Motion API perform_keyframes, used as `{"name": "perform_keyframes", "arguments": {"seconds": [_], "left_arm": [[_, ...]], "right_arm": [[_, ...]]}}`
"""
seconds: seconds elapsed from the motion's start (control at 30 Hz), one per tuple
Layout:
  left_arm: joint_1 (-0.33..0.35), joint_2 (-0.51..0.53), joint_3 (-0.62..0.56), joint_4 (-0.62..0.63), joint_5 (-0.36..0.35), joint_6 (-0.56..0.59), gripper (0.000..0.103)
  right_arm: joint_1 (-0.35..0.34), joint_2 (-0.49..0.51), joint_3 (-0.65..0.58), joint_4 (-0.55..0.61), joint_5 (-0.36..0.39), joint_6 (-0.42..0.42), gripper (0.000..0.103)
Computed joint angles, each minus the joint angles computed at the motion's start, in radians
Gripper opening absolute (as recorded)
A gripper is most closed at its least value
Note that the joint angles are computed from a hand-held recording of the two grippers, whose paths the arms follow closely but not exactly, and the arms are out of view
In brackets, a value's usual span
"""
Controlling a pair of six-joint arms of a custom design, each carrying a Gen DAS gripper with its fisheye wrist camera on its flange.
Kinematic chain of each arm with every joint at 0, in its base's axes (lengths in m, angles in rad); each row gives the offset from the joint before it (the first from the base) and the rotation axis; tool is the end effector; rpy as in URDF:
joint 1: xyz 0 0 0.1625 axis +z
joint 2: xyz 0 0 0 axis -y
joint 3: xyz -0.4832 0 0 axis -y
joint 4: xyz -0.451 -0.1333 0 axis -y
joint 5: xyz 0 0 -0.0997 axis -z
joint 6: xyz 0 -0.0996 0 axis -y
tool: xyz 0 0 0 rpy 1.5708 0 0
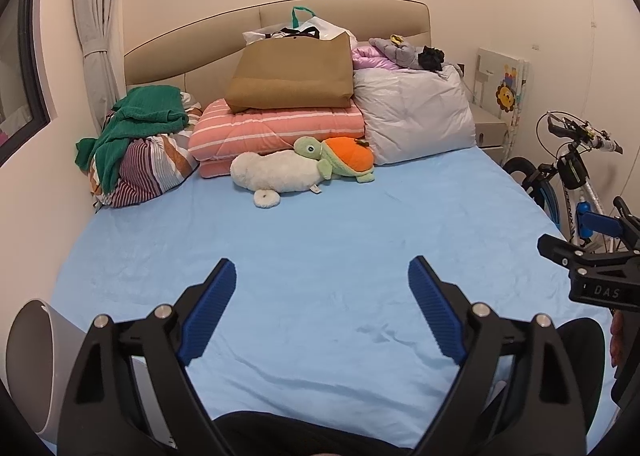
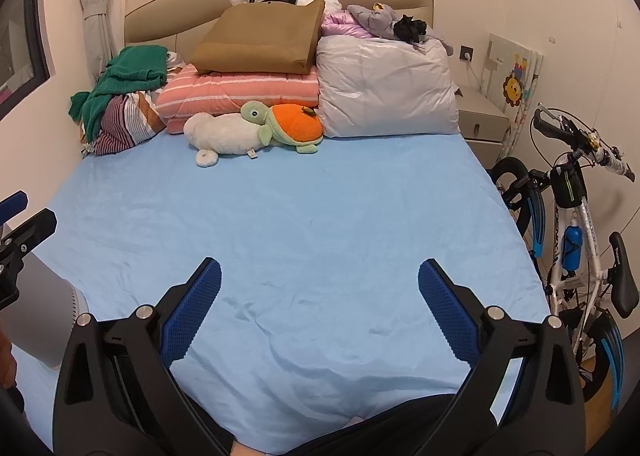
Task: Collect trash
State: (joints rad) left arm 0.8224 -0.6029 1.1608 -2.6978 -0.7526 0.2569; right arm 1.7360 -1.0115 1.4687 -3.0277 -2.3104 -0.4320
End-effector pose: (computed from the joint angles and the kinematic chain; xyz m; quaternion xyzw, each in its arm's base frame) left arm -0.4623 -0.8006 0.1941 0.3264 0.8255 -0.3427 0.3077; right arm 0.1930 -0.7554 0.4171 0.0752 -0.8331 0.4007 0.3738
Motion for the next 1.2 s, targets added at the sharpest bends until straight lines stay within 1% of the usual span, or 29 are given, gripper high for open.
{"name": "perform_keyframes", "arguments": {"seconds": [0.4,0.47,0.53,0.63,0.8,1.1,1.2], "left_arm": [[0.005,-0.010,-0.005,0.045,-0.042,-0.054,0.088],[0.006,-0.012,-0.006,0.066,-0.047,-0.068,0.088],[0.006,-0.013,-0.015,0.119,-0.044,-0.098,0.088],[0.008,-0.015,-0.012,0.128,-0.056,-0.110,0.088],[0.008,-0.015,-0.015,0.142,-0.062,-0.119,0.088],[0.001,-0.018,-0.003,0.117,-0.035,-0.085,0.088],[0.001,-0.019,-0.003,0.127,-0.042,-0.093,0.088]], "right_arm": [[0.013,0.008,-0.012,-0.003,0.002,-0.033,0.095],[0.015,0.008,-0.011,-0.004,0.003,-0.037,0.095],[0.017,0.008,-0.012,-0.004,0.004,-0.039,0.095],[0.019,0.008,-0.010,-0.006,0.004,-0.043,0.095],[0.023,0.008,-0.009,-0.008,0.004,-0.048,0.095],[0.031,0.007,-0.003,-0.022,-0.004,-0.058,0.095],[0.032,0.007,-0.002,-0.021,-0.004,-0.057,0.095]]}}
